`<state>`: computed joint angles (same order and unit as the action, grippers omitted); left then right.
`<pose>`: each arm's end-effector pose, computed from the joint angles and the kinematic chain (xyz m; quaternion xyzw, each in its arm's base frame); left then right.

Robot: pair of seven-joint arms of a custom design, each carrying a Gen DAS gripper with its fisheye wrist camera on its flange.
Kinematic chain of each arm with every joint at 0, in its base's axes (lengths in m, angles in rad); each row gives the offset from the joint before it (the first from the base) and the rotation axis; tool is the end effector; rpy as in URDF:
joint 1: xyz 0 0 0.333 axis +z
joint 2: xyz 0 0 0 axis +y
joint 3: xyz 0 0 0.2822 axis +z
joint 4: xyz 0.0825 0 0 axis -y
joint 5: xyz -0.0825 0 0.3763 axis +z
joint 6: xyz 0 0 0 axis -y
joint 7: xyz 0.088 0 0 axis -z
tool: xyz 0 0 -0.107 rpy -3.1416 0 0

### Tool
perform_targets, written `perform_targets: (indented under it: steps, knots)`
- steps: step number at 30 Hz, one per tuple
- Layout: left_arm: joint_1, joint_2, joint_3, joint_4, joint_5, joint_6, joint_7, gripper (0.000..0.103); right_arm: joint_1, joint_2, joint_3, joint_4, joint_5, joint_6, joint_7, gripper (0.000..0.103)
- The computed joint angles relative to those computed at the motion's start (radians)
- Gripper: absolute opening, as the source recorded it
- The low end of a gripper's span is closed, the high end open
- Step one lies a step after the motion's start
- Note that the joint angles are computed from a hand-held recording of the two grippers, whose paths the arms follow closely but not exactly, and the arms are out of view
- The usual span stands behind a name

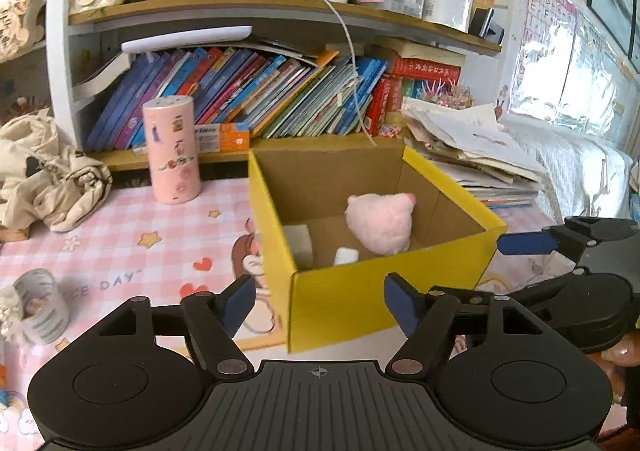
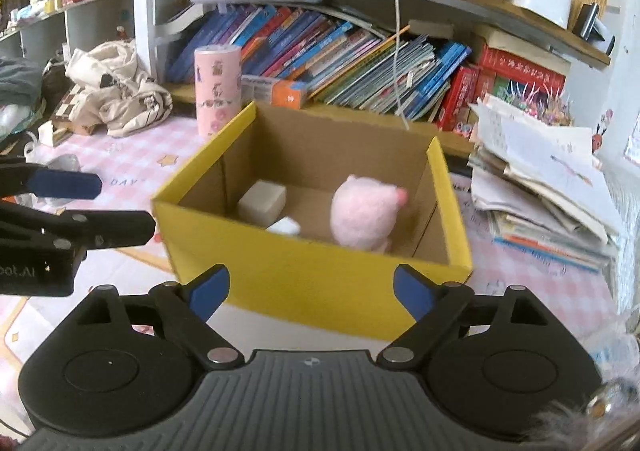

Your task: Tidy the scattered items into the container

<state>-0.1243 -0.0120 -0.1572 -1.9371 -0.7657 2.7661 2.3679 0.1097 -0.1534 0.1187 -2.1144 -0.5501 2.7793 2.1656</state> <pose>0.5797 -0.1373 0.5460 -0.4595 0.7580 -0.4207 0.1934 0.5335 0.1509 0.5417 -0.6623 0.6145 -0.3228 0.2821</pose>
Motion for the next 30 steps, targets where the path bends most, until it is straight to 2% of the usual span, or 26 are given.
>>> perform_targets:
  steps: [5, 11, 21, 30]
  knots:
    - [0.008, -0.047, 0.027, -0.051, -0.056, -0.026, 0.075, 0.081, 0.002, -0.018, 0.049, -0.002, -0.102, -0.057, 0.155, 0.095]
    - [0.016, -0.116, 0.082, -0.12, -0.075, -0.111, 0.114, 0.083, 0.047, -0.041, 0.091, -0.009, -0.171, -0.18, 0.335, 0.101]
    - [0.035, -0.196, 0.164, -0.197, -0.093, -0.201, 0.206, 0.084, 0.151, -0.04, 0.133, 0.013, -0.234, -0.328, 0.502, 0.101]
    - [0.067, -0.236, 0.216, -0.23, -0.117, -0.252, 0.274, 0.084, 0.244, 0.007, 0.141, 0.074, -0.267, -0.413, 0.564, 0.102]
